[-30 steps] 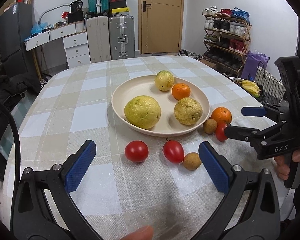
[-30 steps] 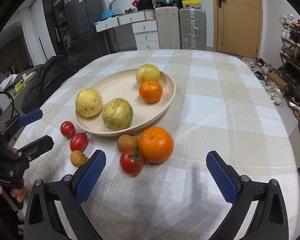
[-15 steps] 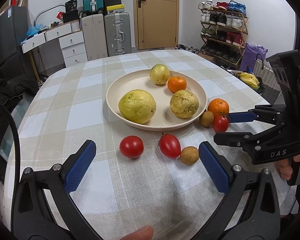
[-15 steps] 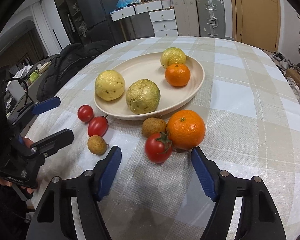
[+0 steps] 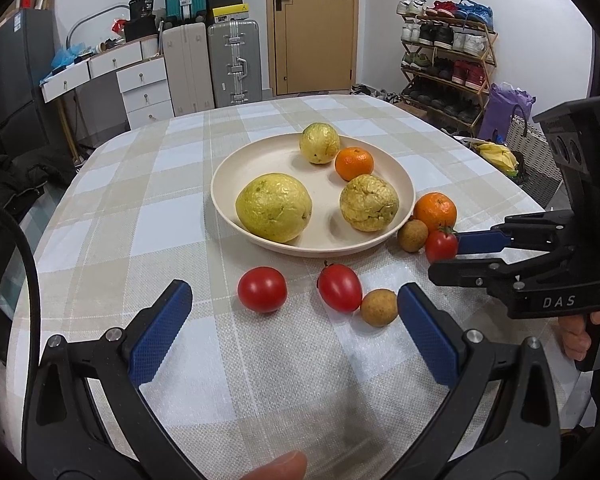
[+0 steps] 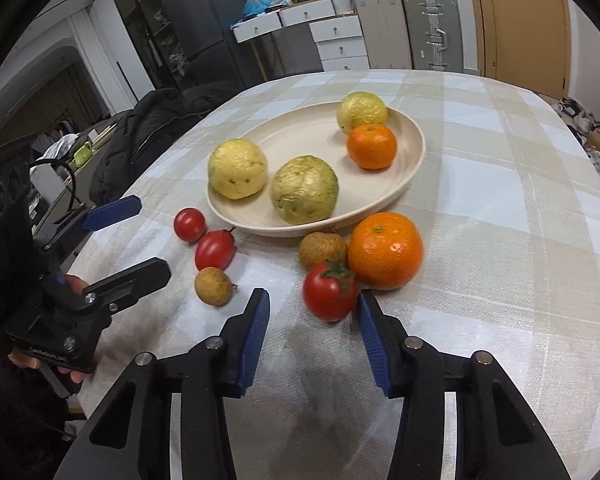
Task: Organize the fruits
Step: 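Grasp the red tomato with green stem using the right tool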
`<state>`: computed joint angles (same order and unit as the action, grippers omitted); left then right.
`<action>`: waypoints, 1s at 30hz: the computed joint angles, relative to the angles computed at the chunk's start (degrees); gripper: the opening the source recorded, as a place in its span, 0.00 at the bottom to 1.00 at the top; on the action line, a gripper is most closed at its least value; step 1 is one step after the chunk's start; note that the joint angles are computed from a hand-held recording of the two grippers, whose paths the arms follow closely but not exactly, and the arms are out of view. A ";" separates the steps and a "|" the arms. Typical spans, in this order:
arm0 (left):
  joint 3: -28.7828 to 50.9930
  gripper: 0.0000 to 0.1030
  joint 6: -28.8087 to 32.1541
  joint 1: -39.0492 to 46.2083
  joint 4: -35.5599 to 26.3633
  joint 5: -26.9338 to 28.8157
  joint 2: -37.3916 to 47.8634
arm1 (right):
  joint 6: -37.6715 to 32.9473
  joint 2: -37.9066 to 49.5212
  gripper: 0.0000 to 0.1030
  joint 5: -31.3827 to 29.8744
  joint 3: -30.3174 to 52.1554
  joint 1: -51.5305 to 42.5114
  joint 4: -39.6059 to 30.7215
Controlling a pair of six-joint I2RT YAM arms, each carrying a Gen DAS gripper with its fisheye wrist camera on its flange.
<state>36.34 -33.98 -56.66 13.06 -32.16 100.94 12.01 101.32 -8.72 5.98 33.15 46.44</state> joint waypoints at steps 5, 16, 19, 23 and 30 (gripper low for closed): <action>0.12 0.99 0.06 0.08 -0.05 0.21 0.17 | 1.28 0.60 0.44 1.08 0.31 0.70 0.32; 0.58 0.99 0.01 0.07 -0.08 1.03 0.94 | 1.62 0.88 0.28 2.40 0.70 1.12 0.07; 0.72 0.99 -0.33 -0.01 -0.39 1.69 1.10 | 1.49 0.06 0.28 3.20 0.16 1.79 0.39; 0.98 0.99 -0.38 0.14 -0.46 3.50 1.46 | 1.62 -3.97 0.28 3.04 -1.29 1.79 -0.40; 1.83 0.95 0.98 -0.27 -0.39 6.85 2.76 | 1.46 -10.44 0.28 2.84 -2.67 1.76 -3.90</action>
